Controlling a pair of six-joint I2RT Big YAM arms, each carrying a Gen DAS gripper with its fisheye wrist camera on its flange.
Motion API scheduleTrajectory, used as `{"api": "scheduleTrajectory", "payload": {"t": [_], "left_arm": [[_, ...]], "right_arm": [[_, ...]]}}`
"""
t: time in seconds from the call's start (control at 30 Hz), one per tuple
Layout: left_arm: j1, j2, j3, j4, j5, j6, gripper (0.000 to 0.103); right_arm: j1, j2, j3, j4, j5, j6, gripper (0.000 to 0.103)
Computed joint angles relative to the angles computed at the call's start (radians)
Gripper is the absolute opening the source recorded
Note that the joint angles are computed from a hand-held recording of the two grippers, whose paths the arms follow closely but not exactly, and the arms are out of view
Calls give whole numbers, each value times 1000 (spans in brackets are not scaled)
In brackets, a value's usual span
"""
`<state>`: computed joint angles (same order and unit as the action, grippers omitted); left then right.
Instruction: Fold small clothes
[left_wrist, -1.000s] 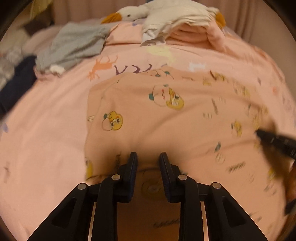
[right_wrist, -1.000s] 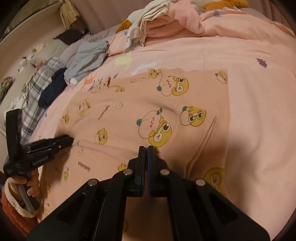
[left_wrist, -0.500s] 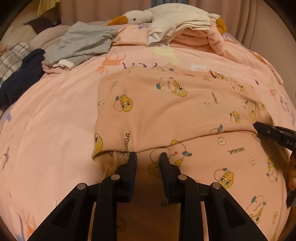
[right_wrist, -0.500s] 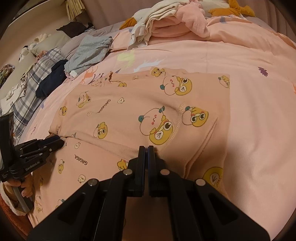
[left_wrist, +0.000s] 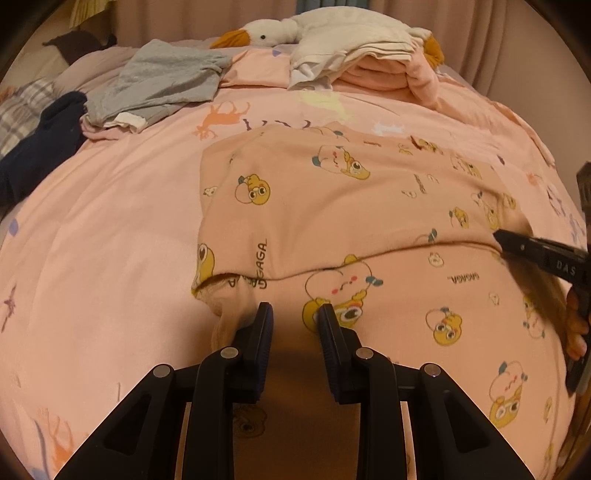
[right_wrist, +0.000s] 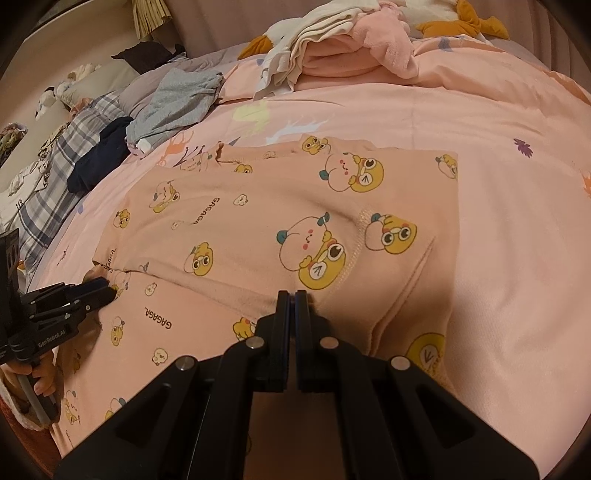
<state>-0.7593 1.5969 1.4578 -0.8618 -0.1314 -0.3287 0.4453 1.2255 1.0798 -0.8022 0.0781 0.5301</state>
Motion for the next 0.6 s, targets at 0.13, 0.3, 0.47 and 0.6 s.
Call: {"api": "scheduleTrajectory", "payload": {"t": [0.13, 0.3, 0.47, 0.6], "left_arm": [[-6, -18, -26, 12, -10, 18, 29], [-8, -41, -47, 4, -3, 11, 29], [-12, -81, -88, -1, 8, -5, 29], [-26, -125, -136, 13, -7, -19, 29]], "right_arm": [[30, 13, 16, -25, 64, 0, 1], [66, 27, 37, -70, 148, 7, 1], [101, 19, 46, -135, 171, 37, 2], [176, 21, 52, -209, 283, 82, 3]]}}
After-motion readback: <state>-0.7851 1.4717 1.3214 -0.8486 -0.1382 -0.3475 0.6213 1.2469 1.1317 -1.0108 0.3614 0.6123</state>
